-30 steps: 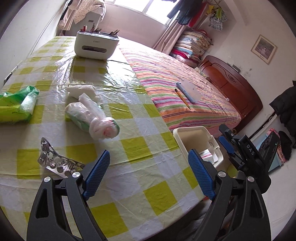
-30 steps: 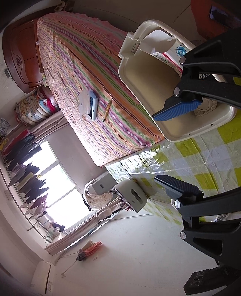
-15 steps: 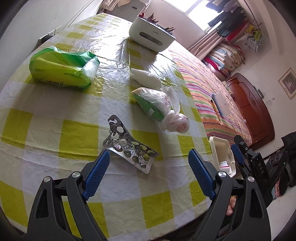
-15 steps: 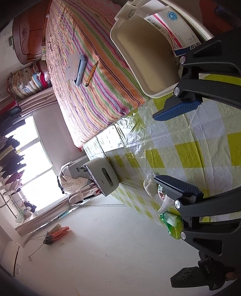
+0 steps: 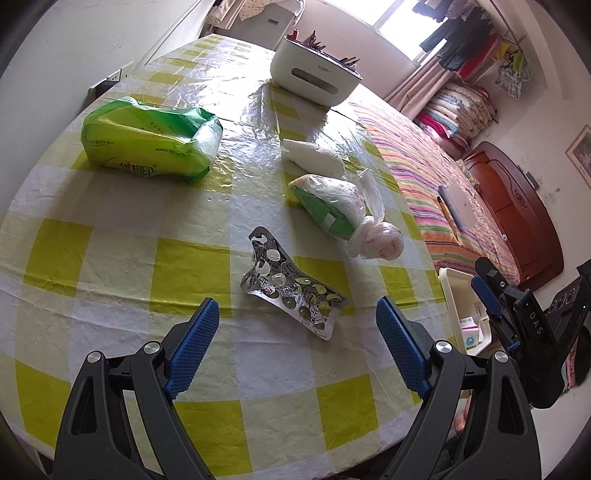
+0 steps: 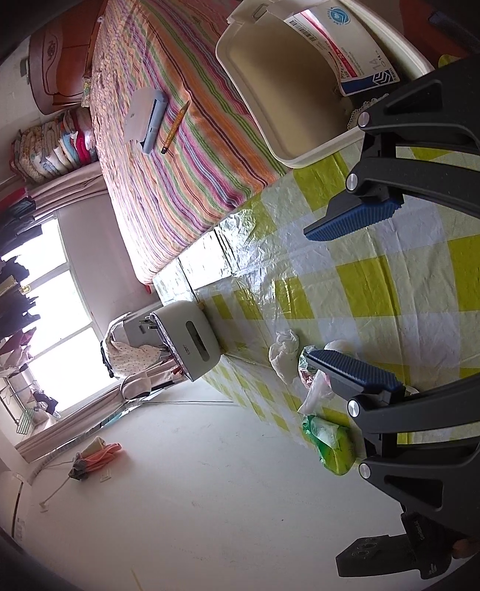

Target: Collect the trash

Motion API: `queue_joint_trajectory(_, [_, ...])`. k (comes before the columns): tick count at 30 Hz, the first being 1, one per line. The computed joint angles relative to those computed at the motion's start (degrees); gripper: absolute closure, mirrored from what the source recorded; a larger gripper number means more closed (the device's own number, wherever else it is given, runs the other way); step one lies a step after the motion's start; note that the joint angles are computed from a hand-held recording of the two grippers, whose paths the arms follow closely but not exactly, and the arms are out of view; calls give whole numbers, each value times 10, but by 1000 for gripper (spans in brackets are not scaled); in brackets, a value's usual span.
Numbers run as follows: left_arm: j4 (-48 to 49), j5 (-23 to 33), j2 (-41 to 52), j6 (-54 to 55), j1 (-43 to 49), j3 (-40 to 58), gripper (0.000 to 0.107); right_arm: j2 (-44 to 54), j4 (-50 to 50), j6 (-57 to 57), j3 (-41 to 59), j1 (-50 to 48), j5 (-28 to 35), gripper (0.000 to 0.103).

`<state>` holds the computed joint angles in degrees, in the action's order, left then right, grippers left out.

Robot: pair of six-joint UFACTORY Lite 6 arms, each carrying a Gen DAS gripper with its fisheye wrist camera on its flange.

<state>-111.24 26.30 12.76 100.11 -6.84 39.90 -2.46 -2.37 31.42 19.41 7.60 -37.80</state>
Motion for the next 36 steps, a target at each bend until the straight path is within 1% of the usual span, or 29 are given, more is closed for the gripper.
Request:
queue_joint_trajectory(4, [-53,-22,-20,52,-18,-16,22,5,-4,5,2,-3,1,42])
queue_joint_trajectory(6, [-113,-41,-37,106,-34,-30,22,6,-5,7,0,-4,-1,38])
queue_joint_trajectory(10, [-278,-66,-71,264,-60,-56,22,3,-1,1,-2,-5,-3,38])
queue_joint_trajectory(12, [-327,-72,-77,314,-67,-59,21,5,-2,1,-1,-4,-3,38])
queue_joint_trajectory(17, [-365,-83,-74,355,-76,-57,21,7,-1,-1,0,-3,-2,38])
queue_joint_trajectory(21, [-453,-90,-81,446,-95,-64,21,7,0,-2,-1,-3,-1,38])
queue_joint_trajectory(25, [-504,-91,-81,501,-106,-66,21,9,1,-4,1,-2,0,38])
queue_joint_trajectory(29, [-535,-95,-74,535,-113,-63,21,14,10,-8,3,1,0,38])
queue_joint_trajectory(32, [-539,-96,-71,539,-114,-62,21,22,-4,1,5,-4,-6,37])
queue_joint_trajectory(34, [-534,-94,-71,535,-112,-62,20,27,-18,9,8,-7,-8,25])
queue_joint_trajectory(36, [-547,-92,-74,547,-112,-65,18,25,-23,9,6,-4,-11,23])
